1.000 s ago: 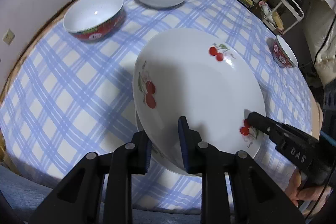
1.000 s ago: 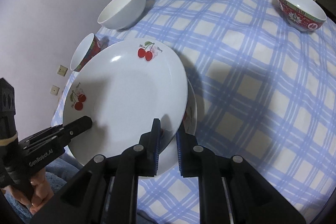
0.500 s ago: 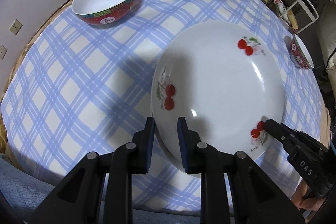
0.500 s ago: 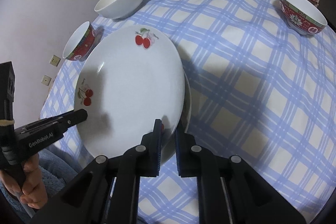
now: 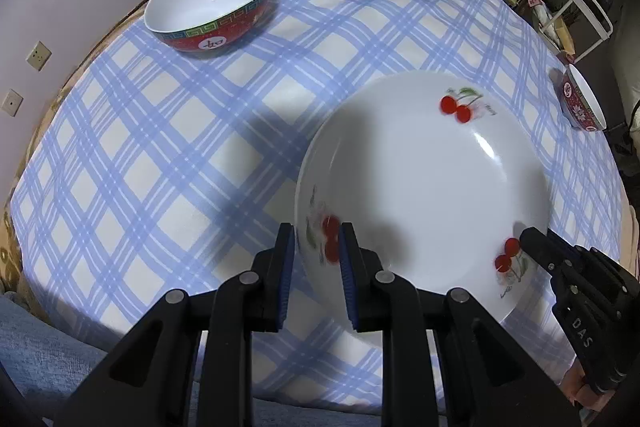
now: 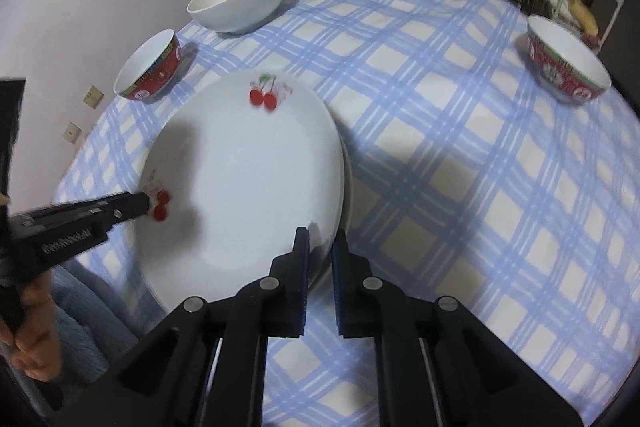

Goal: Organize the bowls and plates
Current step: 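Lower the cherry plates onto the plate stack and open both tools, then grasp a large white bowl rim with the left tool while the right tool grasps it too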

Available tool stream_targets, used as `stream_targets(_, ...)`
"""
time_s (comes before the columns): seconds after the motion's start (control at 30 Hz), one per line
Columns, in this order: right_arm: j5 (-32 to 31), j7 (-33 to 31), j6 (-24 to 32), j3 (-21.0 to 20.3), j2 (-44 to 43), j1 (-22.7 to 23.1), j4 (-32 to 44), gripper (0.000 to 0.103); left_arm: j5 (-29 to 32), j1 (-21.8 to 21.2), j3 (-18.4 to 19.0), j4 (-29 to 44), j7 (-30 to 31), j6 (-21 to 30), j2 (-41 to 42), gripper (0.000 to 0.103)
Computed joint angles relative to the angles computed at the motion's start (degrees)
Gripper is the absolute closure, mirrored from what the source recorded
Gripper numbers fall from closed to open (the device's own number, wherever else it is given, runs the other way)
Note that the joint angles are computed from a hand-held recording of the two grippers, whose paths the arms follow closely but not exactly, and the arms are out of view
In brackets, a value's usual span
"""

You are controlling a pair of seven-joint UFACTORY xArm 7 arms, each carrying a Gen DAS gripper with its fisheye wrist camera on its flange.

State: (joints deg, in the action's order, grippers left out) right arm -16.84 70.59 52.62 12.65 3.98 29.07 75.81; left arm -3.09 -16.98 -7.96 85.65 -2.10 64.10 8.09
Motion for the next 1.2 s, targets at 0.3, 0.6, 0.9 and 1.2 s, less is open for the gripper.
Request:
stream_targets(0.3,-0.1,1.9,-1.3,-0.1,-1.0,-0.7,-1.7,0.092,-0.9,0.3,0.2,0.5,-0.7,0.8,0.4,0.081)
stream_targets(0.6,-0.3,3.1,-3.5,-0.1,-1.7,-1.2,-3.1,0.092,-1.4,0.5,0.2,0.0,-0.9,-1.4,-0.6,0.081)
stream_targets(0.9,-2.1,4.8,-4.8,0.0,-2.3,-1.5,-3.3,0.091,0.6,-0.2,-0.2,-1.0,-0.1,-3.6,-2.3,0.08)
stream_targets(1.2,-7.8,5.3,-4.5,-0.3,-1.5,-1.9,0.4,0.085,2.8,-0.7,-0.4,1.3,0.7,-6.5,-2.2,0.067)
